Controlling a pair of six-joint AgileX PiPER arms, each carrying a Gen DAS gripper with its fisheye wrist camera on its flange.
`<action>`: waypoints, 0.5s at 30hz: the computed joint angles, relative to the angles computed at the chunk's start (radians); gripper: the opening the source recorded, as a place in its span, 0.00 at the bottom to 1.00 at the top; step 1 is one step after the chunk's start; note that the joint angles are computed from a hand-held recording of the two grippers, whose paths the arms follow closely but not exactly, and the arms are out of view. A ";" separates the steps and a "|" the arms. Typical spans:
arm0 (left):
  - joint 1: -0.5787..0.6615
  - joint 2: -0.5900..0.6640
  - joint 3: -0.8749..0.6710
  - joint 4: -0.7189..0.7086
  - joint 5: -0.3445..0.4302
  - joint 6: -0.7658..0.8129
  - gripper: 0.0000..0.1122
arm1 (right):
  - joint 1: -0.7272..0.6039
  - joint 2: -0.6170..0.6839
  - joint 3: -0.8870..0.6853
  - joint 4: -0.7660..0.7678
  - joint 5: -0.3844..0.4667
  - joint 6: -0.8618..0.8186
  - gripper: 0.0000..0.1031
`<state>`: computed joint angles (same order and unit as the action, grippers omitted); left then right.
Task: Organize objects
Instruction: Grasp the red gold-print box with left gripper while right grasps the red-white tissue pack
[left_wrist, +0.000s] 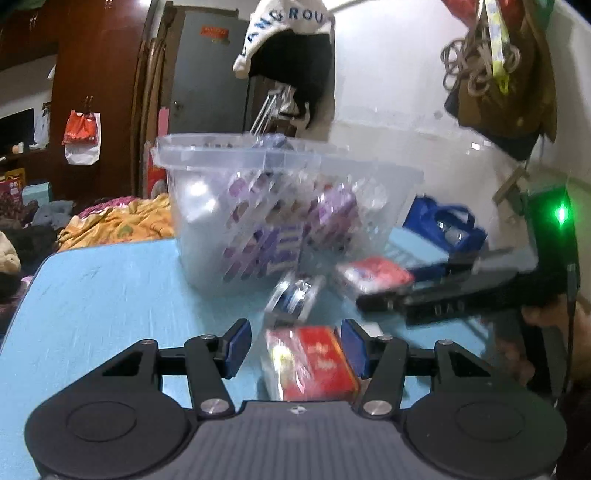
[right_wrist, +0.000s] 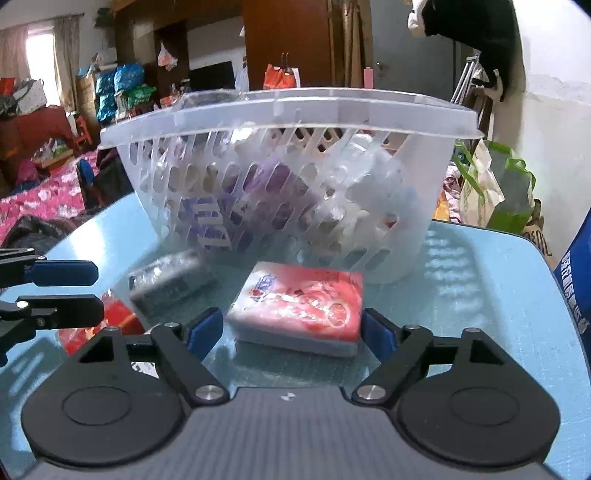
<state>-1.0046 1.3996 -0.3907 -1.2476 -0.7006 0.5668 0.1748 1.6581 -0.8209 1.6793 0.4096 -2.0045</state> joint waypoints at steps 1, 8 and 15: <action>-0.019 -0.002 -0.001 -0.030 -0.006 0.023 0.52 | 0.002 -0.002 0.005 0.026 -0.004 -0.027 0.74; -0.054 0.064 -0.096 -0.228 -0.014 0.256 0.60 | -0.005 0.002 0.001 0.013 0.005 -0.010 0.74; -0.021 0.029 -0.054 -0.176 0.015 0.152 0.49 | -0.010 -0.003 0.006 0.030 0.008 -0.032 0.74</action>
